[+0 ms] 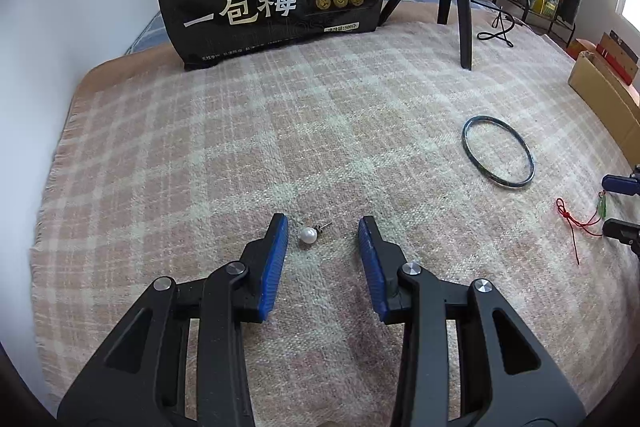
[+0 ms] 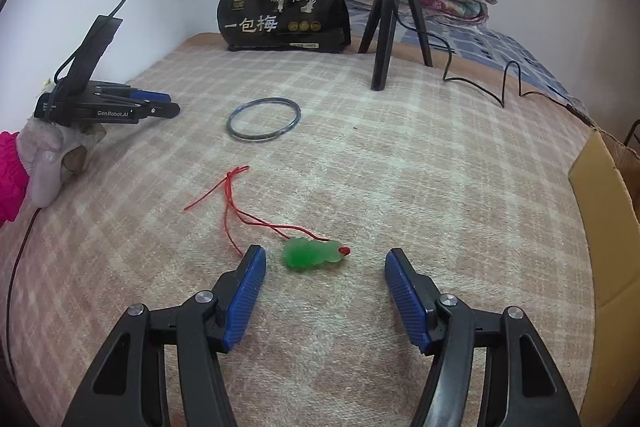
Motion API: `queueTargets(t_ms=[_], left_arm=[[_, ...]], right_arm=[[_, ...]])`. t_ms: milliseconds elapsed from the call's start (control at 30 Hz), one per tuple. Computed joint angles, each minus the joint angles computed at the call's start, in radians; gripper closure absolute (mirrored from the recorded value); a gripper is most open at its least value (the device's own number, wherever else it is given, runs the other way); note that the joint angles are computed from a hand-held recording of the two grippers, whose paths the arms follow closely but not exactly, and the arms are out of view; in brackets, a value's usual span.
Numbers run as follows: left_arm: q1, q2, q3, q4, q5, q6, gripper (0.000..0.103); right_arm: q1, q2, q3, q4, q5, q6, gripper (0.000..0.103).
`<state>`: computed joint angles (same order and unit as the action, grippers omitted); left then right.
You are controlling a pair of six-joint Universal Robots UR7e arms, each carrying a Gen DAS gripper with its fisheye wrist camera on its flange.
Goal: Organize jewelry
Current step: 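Lower the left gripper to a second pearl earring while the right approaches the green jade pendant, then close the left gripper on the earring while the right gripper closes on the jade pendant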
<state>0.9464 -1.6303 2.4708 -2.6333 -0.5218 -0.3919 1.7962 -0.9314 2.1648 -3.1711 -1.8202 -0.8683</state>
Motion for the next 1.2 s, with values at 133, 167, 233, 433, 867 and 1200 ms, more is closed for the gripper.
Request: queueTargets(t_ms=[133, 167, 233, 433, 867, 1200], left_arm=[[0.004, -0.002, 0.005, -0.016, -0.004, -0.001, 0.072], [0.005, -0.002, 0.005, -0.015, -0.005, -0.003, 0.073], [0.005, -0.003, 0.003, -0.009, -0.003, -0.009, 0.077], [0.003, -0.011, 0.006, 0.003, 0.0, -0.031, 0.087], [-0.029, -0.041, 0.01, 0.077, 0.019, -0.11, 0.094], [-0.136, -0.092, 0.0, 0.297, 0.051, -0.239, 0.094]], right_arm=[[0.002, 0.003, -0.014, 0.023, 0.002, 0.013, 0.037], [0.004, 0.005, -0.017, 0.027, 0.002, 0.012, 0.037], [0.009, 0.011, -0.023, 0.039, -0.003, 0.003, 0.037], [0.008, 0.017, -0.04, 0.074, 0.0, 0.007, 0.061], [-0.003, -0.007, -0.036, 0.094, 0.029, 0.05, 0.07], [0.024, -0.064, -0.006, 0.075, 0.035, 0.05, 0.07]])
